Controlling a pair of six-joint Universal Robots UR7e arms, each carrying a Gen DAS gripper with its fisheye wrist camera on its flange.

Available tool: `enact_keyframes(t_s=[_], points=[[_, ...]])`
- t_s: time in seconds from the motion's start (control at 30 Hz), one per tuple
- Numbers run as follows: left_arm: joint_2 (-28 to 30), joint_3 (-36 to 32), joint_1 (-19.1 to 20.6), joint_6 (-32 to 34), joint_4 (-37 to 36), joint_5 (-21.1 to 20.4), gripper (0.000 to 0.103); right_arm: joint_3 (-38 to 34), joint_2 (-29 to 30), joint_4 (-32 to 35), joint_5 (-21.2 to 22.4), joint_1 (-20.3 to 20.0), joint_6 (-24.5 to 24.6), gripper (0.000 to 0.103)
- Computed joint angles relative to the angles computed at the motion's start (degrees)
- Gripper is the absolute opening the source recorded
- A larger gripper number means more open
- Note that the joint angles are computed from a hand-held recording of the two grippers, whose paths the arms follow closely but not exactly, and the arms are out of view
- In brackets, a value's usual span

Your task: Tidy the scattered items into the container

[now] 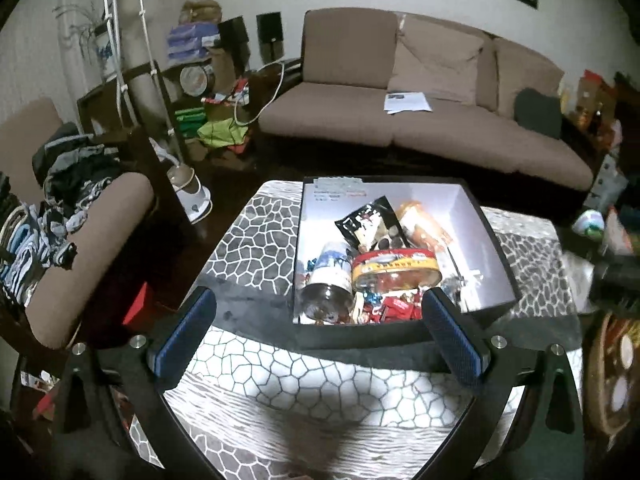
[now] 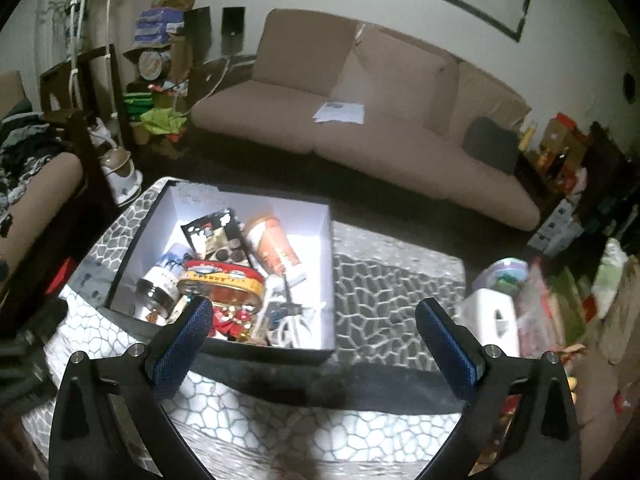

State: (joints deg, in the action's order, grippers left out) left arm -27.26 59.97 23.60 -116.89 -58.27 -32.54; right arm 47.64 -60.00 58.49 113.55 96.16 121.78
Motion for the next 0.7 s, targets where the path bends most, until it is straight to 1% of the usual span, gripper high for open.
enact_keyframes(t_s=[0.07, 0.1, 0.13, 0.2, 0.27, 0.37, 0.4, 0.47, 0.5, 0.57, 0.6, 0.63, 0.7], points=[[0.8, -0.3, -0.4, -0.4, 1.4, -1.2, 0.103, 2.2, -2.3, -1.9, 0.1, 0.3, -1.8, 0.103], [0.7, 0.5, -0.5, 0.0, 0.4, -1.7, 0.103, 2.1, -2.8, -1.0, -0.3, 0.4, -1.5, 0.103], [0.1, 2.1, -0.9, 0.3, -1.7, -2.4, 0.103, 1.6, -3.0, 0.4, -0.5, 0.4, -0.6, 0.103], [-0.7, 4.1, -1.8, -1.0, -3.1, -2.9, 0.103, 1.8, -4.0, 2.0, -1.2, 0.2, 0.5, 0.103], [-0.6, 4.2, -3.2, -3.2, -1.4, -3.1, 0.103, 3.1, -5.5, 3.5, -1.6, -0.2, 1.7, 0.103], [-0.1, 3.5, -5.6, -5.3, 0.5, -3.7, 0.103, 7.3, -8.6, 6.4, -4.7, -1.5, 3.7, 0.103], [0.1, 3.3, -6.4, -5.6, 0.8, -4.1, 0.103, 9.1, -9.7, 6.3, -4.9, -1.7, 3.6, 0.103], [0.5, 2.7, -7.7, -6.2, 2.2, -4.6, 0.103, 13.6, -12.5, 4.5, -3.9, -1.8, 2.4, 0.103], [0.8, 1.8, -8.6, -7.2, 4.1, -5.4, 0.103, 16.2, -14.4, 3.2, -3.4, -1.8, 1.0, 0.103], [1.2, 1.0, -9.6, -8.4, 5.7, -7.2, 0.103, 20.4, -17.9, 1.0, -3.6, -2.4, -1.1, 0.103], [1.7, 0.1, -10.1, -9.9, 7.6, -8.2, 0.103, 22.2, -19.7, 0.6, -4.0, -2.9, -1.7, 0.103], [2.6, -1.6, -10.8, -12.3, 11.1, -9.7, 0.102, 23.5, -21.0, 0.5, -4.6, -3.4, -2.1, 0.103], [3.2, -2.2, -12.1, -13.9, 13.2, -10.6, 0.102, 26.3, -24.3, -0.3, -6.5, -5.1, -3.7, 0.103]])
